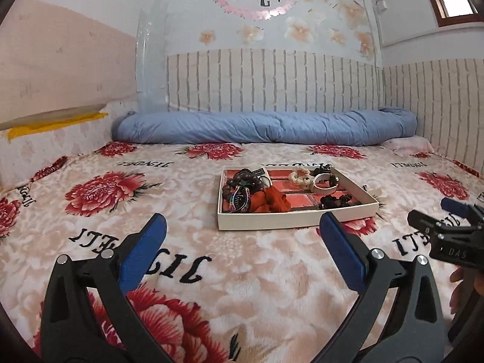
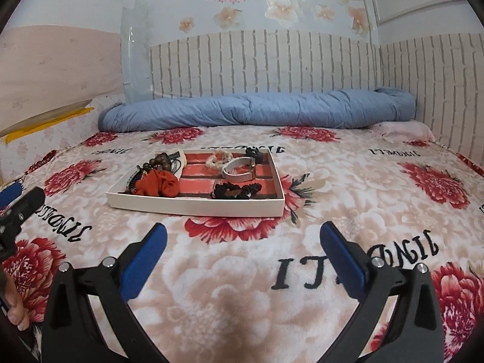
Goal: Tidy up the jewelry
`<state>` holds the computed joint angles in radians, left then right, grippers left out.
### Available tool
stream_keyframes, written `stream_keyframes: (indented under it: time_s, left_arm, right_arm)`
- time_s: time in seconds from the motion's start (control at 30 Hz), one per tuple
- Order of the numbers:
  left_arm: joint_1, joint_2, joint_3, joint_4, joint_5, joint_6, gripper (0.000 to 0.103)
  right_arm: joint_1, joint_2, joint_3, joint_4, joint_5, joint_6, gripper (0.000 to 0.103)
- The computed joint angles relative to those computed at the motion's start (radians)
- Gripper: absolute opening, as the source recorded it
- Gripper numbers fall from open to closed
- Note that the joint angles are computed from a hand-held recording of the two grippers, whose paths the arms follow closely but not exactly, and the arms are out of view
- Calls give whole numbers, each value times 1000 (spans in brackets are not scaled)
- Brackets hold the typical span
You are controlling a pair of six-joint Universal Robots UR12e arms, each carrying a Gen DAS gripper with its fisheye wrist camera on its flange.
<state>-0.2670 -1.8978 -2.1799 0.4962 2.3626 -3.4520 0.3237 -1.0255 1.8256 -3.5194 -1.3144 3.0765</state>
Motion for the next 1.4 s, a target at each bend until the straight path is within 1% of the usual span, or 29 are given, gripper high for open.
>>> stream_keyframes:
  time_s: [0.17, 0.27, 0.37, 0.5, 0.6, 0.87, 1.1, 1.4]
  left_arm:
    - [-13, -14, -6, 9, 25, 0, 98]
    - [-19, -24, -4, 19, 40, 5, 98]
    - [-21, -29, -2, 12, 52, 3, 98]
    - [-29, -39, 3, 36, 73, 25, 98]
    - [-33, -44, 7, 40, 84, 37, 98]
    - [-28, -38, -1, 36, 80, 2, 98]
    - [-30, -42, 0, 44, 90, 16, 98]
    - [-25, -35, -7, 37, 79, 3, 98]
  right_arm:
    - [5, 6, 15, -46, -17, -3, 99]
    - [6, 10, 13, -34, -19, -6, 99]
    - [6, 12, 17, -49, -21, -5, 99]
    - [5, 18, 25, -96, -21, -4, 99]
    - [8, 20, 27, -111, -24, -14, 99]
    - [1, 20, 30, -120, -8, 9, 99]
    - [-2, 19, 31, -122, -5, 10, 99]
    - [-1, 19, 32, -118, -5, 12, 99]
